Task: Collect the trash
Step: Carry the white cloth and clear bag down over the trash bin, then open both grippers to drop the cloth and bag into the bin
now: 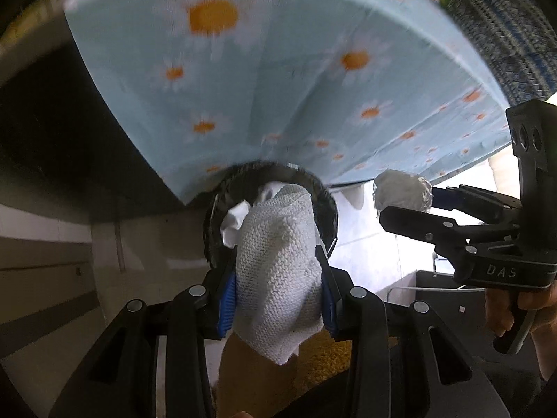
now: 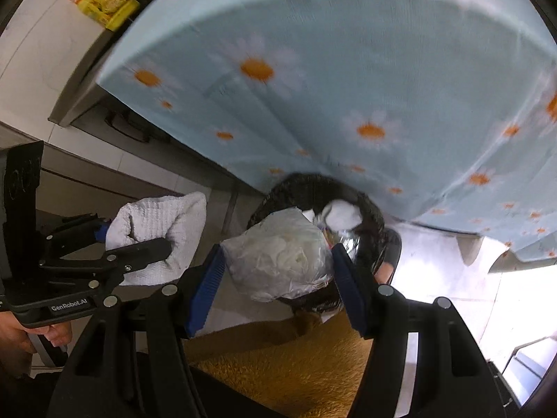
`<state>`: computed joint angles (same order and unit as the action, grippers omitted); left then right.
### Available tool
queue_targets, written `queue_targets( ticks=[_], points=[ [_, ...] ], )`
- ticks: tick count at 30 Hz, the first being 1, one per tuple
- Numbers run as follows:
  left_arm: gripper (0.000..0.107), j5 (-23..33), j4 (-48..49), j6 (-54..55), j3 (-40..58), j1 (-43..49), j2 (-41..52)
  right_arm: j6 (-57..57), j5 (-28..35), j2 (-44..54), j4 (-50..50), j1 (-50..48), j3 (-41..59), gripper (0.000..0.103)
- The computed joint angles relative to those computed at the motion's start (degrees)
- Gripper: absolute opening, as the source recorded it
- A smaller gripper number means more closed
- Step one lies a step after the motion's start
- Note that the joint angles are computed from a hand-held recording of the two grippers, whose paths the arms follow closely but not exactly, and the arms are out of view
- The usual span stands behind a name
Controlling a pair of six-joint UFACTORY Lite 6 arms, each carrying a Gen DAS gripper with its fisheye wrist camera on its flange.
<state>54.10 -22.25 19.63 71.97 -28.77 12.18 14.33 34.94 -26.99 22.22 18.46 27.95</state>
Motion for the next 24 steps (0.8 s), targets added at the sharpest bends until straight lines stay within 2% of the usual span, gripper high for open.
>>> queue_targets(
  ticks=[9,17,18,20,22,24],
  points=[
    [0.037,-1.6,0.2,-2.4,1.3,-2.2,6.7,-15.5,-4.7,9.4,14.3,-4.5,-3.1,0.063],
    [0.040,-1.3,0.9,-3.8,3.8,-3.1,10.8,-21.6,-5.0,13.2,18.8,-6.9,-3.6,0.063],
    [0.044,-1.1,1.2,-4.3,4.3,-3.2,11.3,-21.9,-5.0,13.6,19.0,-7.2,-3.5,0.063],
    [0.046,-1.0,1.8,-5.4,4.9,-3.5,12.1,-21.5,-4.9,14.5,18.5,-7.6,-3.2,0.065],
    [0.051,-0.7,1.9,-5.6,5.6,-3.4,12.7,-20.4,-4.1,13.5,17.6,-8.4,-3.0,0.072],
    [0.057,-0.4,1.8,-5.9,6.2,-3.4,12.9,-21.1,-3.6,12.5,18.2,-9.7,-3.3,0.073]
  ],
)
